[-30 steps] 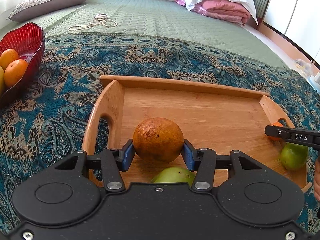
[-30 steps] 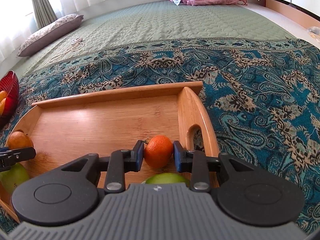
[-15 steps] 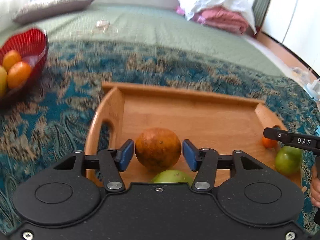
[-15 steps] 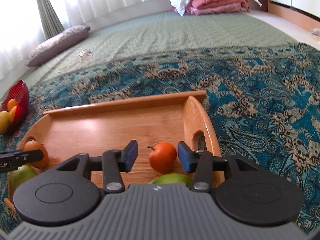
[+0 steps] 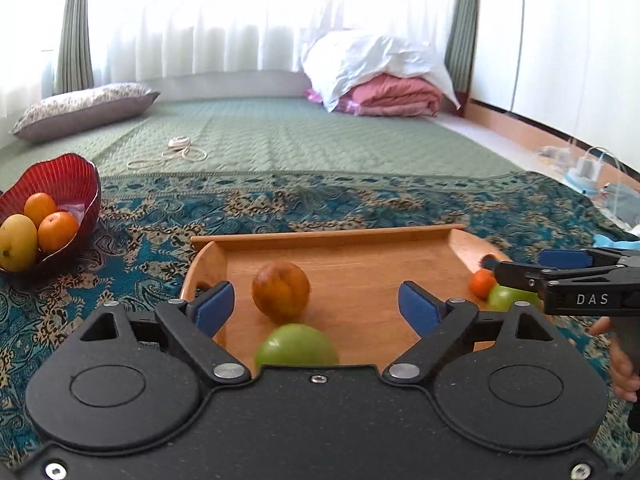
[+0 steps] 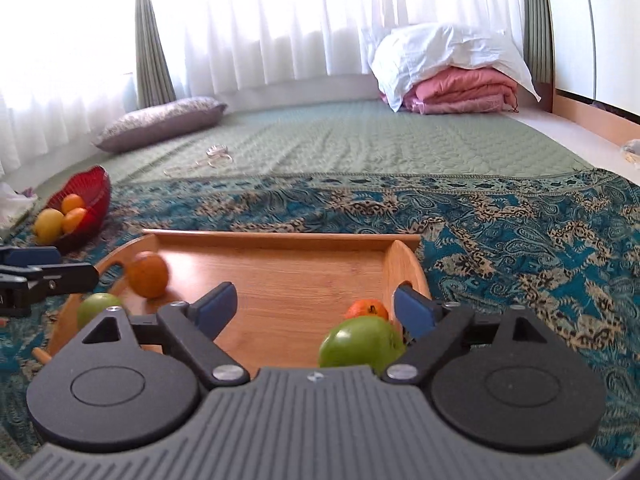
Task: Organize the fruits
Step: 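Open the left tool to drop the orange while the right tool releases the mandarin, then move both open tools back toward the remaining mandarins and dates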
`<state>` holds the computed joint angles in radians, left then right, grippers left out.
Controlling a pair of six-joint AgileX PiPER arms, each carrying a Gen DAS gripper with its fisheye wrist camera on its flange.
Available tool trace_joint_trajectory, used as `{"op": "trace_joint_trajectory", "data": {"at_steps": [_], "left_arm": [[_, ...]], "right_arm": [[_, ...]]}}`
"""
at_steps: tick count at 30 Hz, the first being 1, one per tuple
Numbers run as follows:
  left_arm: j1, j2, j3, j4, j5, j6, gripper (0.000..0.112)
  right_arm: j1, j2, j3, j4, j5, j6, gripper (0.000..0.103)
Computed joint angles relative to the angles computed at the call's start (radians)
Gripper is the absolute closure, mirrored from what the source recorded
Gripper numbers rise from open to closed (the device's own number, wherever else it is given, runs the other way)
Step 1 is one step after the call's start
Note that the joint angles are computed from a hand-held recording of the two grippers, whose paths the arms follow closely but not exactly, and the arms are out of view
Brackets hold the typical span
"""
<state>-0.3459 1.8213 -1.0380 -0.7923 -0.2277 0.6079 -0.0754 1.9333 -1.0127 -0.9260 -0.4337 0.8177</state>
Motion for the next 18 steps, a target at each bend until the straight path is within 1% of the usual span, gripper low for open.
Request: {"op": "trace_joint_trajectory", "data": {"at_steps": [2,5,7,13,18], "left_arm": [[-0.022,-0.027,0.052,0.072,-0.038,-0.079,0.021],[-0.059,-0.056,0.117,0.099,-0.090,-0.111,0.020],[-0.086,-0.071,0.152,0.083,-0.122,-0.100,0.019],[-0.145,-0.101,0.244,0.094,-0.201,-0.154,0.016],[-0.186,-0.100,0.306,0.099,-0.264,-0.177,0.014]], "right_arm": [[-0.008,-0.022,0.050,0.044,-0.037,-0.044,0.008],[-0.008,-0.049,0.123,0.133,-0.084,-0.144,0.005],[-0.004,-0.064,0.170,0.192,-0.115,-0.221,0.001],[0.040,-0.102,0.314,0.422,-0.209,-0.533,0.000],[0.070,-0.116,0.402,0.538,-0.277,-0.682,0.000]]}}
